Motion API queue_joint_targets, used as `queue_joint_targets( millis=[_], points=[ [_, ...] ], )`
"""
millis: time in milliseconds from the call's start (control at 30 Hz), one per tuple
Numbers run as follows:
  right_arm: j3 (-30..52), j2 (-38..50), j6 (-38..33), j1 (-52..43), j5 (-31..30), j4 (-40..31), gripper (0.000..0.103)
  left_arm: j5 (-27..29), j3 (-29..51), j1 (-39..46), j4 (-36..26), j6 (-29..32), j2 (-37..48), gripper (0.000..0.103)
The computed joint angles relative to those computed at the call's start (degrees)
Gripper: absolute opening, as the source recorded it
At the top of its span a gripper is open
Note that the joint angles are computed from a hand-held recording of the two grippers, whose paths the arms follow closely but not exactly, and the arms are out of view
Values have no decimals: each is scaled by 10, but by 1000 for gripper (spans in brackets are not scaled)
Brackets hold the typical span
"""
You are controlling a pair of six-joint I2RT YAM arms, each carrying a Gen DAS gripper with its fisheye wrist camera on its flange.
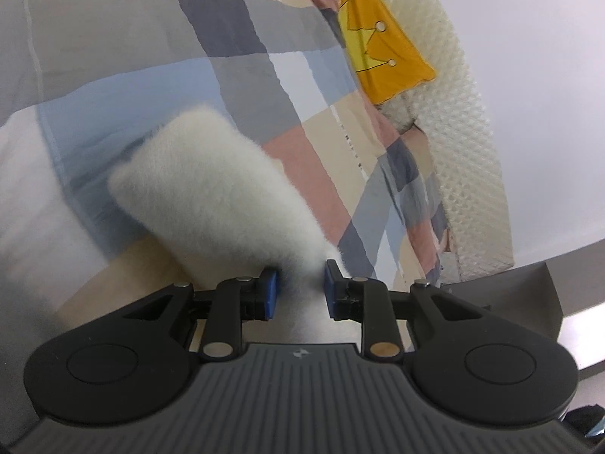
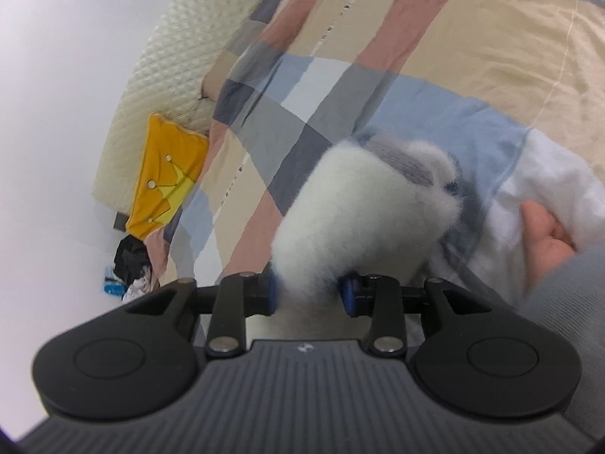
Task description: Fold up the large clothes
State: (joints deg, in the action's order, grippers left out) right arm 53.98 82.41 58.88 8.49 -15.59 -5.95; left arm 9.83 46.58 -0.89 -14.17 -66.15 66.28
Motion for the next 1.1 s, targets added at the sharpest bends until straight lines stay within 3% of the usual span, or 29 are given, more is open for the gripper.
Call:
queue_joint_targets(
  millis=[167, 333, 533, 933, 1100],
  points=[
    [91, 105, 47, 3, 6, 2, 43, 19, 96, 25, 14, -6, 139, 30],
    [180, 211, 78, 10, 17, 11, 43, 1, 204, 34, 16, 9, 278, 30],
    [244, 305, 63, 24, 42, 43, 43, -3, 304, 55, 32, 60, 413, 29],
    [356, 439, 27, 18, 38, 59, 39, -22, 472, 54, 30, 157, 575, 28],
    [391, 474, 3, 20, 47, 57, 38, 2, 485, 63, 44, 170, 591, 28]
  ],
)
